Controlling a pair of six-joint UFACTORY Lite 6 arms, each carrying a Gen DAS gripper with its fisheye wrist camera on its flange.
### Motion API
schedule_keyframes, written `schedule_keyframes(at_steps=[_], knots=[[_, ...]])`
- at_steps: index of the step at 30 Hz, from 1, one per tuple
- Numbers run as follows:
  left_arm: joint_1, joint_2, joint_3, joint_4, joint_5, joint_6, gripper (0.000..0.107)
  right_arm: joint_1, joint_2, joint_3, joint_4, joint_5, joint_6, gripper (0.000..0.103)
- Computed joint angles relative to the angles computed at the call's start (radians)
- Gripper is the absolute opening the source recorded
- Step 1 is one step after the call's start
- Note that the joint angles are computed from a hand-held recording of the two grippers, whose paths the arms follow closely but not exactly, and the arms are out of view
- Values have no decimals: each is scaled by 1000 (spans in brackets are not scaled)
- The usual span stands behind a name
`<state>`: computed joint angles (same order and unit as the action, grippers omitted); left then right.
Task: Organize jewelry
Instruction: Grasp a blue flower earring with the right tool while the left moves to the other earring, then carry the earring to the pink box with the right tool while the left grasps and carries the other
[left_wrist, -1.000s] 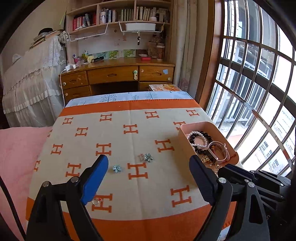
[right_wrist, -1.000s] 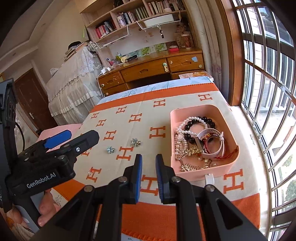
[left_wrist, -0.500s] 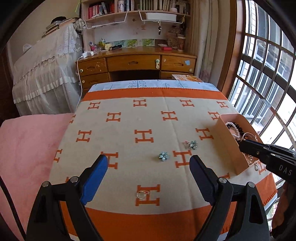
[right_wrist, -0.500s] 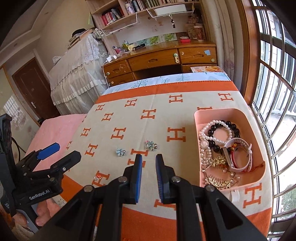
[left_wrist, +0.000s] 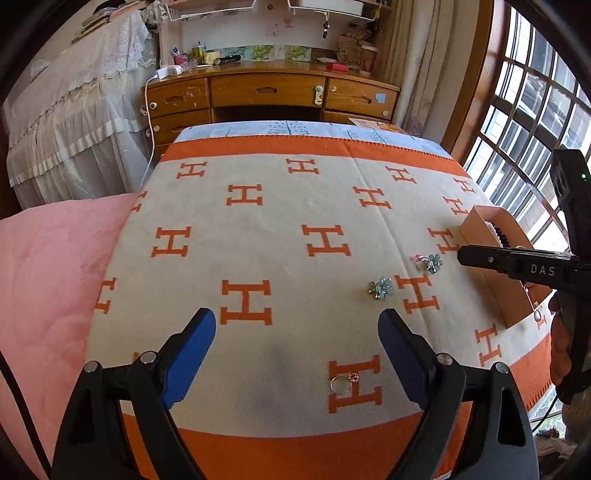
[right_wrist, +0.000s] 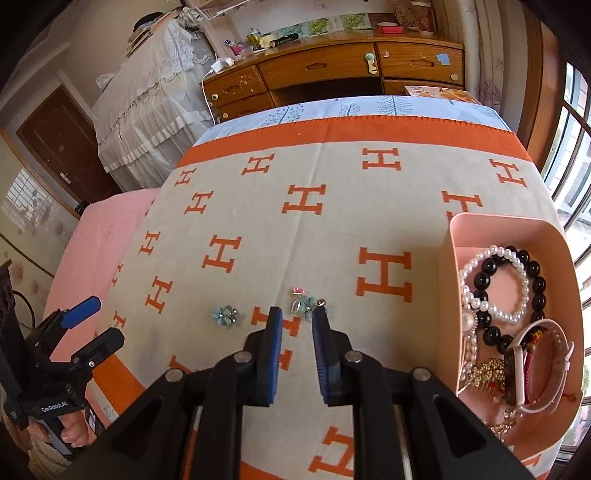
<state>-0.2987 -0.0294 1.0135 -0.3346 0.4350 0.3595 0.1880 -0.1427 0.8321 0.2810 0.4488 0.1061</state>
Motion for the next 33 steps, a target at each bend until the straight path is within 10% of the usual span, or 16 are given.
schedule_keyframes(at_steps=[14,23,33], knots=[[-150,271,177,86,-21,-33,88,76,141,-3,-306,-91,174,23],[-167,351,251,127,-32,-77,87,175,170,-17,-824,-142,625,22],[-192,372,262,142,-39,-68,78,115,12,-129,-574,-196,424,17]])
